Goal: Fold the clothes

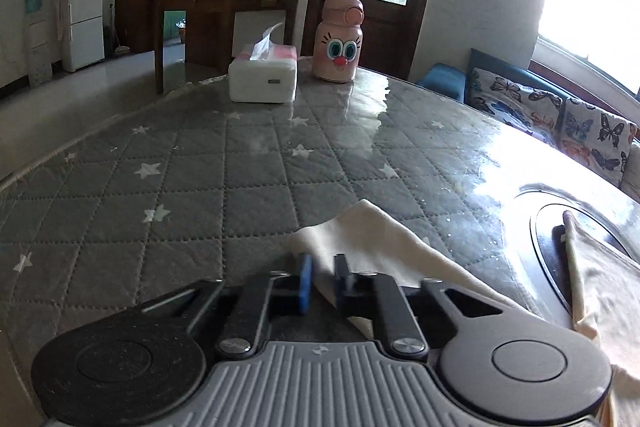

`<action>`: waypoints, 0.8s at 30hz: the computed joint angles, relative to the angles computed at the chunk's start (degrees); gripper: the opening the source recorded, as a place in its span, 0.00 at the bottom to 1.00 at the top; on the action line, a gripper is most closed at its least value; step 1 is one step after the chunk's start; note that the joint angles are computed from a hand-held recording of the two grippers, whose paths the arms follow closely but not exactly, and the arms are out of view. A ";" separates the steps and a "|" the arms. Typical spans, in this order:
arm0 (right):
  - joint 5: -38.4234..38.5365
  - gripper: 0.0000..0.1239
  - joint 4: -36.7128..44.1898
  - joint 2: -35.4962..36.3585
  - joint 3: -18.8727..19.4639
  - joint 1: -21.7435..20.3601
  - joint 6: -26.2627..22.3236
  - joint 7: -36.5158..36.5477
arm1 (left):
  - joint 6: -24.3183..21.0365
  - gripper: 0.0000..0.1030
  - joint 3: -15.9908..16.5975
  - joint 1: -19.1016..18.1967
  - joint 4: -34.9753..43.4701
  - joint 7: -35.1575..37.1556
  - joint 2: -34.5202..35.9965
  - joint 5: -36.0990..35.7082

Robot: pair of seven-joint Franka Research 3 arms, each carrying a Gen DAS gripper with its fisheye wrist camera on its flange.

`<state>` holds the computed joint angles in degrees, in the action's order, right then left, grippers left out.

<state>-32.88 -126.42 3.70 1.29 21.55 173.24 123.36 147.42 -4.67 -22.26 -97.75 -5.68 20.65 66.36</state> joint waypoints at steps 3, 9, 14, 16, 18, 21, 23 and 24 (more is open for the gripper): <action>-0.07 0.38 0.09 0.03 -0.03 0.04 -0.06 0.07 | 1.38 0.04 0.46 -0.37 -0.70 -2.87 -0.82 2.91; -3.19 0.38 -0.01 -0.42 -0.58 0.15 0.31 3.22 | 8.30 0.01 0.25 0.06 -0.11 -7.54 -2.41 10.14; -8.55 0.38 -0.74 -1.83 -0.50 -0.77 0.64 8.73 | 16.65 0.01 -0.57 -0.14 3.20 -8.07 -1.61 14.74; -10.36 0.38 -1.11 -2.44 -0.05 -1.63 0.73 10.84 | 19.58 0.01 -0.56 -0.85 5.14 -8.14 -0.71 16.56; -11.49 0.38 -1.37 -2.89 0.56 -2.49 0.72 12.23 | 20.23 0.01 -0.02 -2.17 6.18 -10.80 -0.50 19.91; -12.62 0.38 -2.11 -3.89 1.51 -3.73 1.20 12.98 | 16.00 0.01 -0.41 -3.39 5.60 -10.72 -0.94 20.90; -12.71 0.38 -2.41 -4.24 2.20 -4.46 1.36 12.82 | 12.71 0.03 -1.19 -3.19 4.18 -7.88 -1.40 17.12; -12.98 0.38 -2.53 -4.33 2.47 -4.81 1.52 13.10 | 10.70 0.04 -1.41 -3.16 3.38 -6.64 -1.67 15.13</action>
<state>-45.85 -128.95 -0.63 3.76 16.75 174.76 136.47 158.12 -6.08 -25.41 -94.37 -12.32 18.98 81.49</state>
